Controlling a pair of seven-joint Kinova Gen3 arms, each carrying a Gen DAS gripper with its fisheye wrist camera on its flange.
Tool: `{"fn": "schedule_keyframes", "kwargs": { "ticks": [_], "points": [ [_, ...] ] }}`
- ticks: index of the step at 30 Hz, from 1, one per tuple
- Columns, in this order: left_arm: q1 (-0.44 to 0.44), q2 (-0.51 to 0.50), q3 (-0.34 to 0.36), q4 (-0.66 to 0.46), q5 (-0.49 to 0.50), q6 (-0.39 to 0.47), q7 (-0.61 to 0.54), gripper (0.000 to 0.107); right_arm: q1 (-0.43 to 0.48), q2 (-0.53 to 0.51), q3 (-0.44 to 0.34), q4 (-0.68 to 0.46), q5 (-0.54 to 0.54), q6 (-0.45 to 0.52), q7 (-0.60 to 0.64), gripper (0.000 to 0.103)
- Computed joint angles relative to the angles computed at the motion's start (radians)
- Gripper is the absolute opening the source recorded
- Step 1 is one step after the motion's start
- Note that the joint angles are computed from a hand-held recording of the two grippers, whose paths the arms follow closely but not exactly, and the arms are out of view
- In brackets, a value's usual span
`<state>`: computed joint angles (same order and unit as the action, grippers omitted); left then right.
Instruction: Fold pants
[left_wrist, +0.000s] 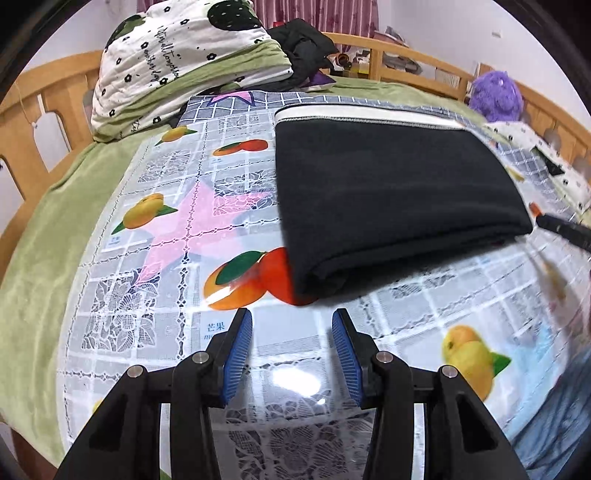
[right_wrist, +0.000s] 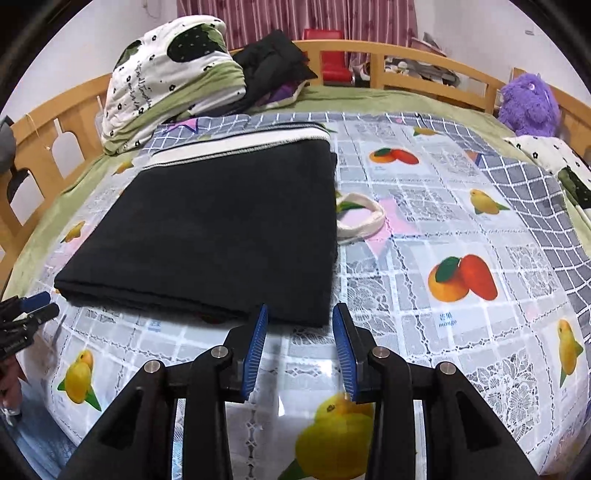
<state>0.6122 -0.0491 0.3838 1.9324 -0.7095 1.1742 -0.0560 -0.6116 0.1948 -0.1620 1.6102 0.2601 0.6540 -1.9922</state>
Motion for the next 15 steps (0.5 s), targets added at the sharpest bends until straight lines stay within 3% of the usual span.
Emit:
{"fn": "schedule_keyframes", "kwargs": {
  "ticks": [6,7,8,15],
  "points": [
    [0.037,0.062,-0.006,-0.035,-0.084,0.044,0.013,0.039,-0.013,0.041,0.009,-0.045,0.002,0.003,-0.018,0.036],
    [0.041,0.059,-0.015,-0.031,-0.093,0.030,0.015,0.021,-0.015,0.047,0.011,-0.050,0.001,0.001,-0.021,0.036],
    [0.039,0.052,-0.023,-0.028,-0.093,0.009,0.014,0.015,-0.020,0.056,0.016,-0.059,0.006,0.007,-0.028,0.036],
    [0.032,0.033,-0.026,-0.018,-0.017,0.005,0.015,0.014,-0.038,0.085,0.033,-0.079,0.019,0.047,-0.030,0.037]
  ]
}}
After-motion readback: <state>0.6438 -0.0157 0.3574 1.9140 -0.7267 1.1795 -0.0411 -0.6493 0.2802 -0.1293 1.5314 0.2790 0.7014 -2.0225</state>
